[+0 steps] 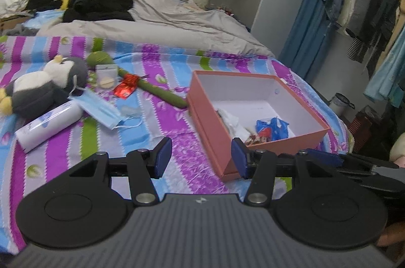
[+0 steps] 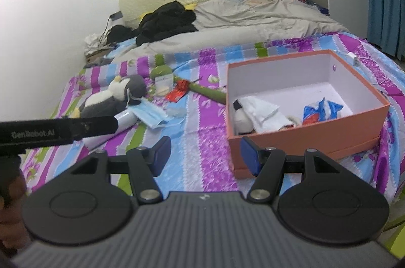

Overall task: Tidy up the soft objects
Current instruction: 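Withdraw both tools from the box toward the remaining items on the bed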

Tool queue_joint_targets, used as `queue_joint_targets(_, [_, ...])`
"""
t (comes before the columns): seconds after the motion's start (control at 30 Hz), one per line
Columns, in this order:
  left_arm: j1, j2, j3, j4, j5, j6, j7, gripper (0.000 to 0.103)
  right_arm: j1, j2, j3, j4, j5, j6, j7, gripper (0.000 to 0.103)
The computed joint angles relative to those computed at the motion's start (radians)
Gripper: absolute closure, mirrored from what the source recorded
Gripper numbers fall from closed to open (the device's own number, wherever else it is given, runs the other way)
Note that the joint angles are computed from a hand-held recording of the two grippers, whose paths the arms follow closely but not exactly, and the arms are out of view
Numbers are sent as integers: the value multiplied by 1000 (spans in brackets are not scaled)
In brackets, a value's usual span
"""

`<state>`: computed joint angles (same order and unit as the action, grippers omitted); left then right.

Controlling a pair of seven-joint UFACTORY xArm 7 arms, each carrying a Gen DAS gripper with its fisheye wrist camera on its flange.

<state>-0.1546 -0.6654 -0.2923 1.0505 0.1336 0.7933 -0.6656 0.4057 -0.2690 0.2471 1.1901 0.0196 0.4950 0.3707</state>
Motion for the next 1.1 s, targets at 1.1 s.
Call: queue_joint_targets(1.1, [84,-169,118,-371,-18,-110,37,45,68,182,46,-53,-121,-212,92,40])
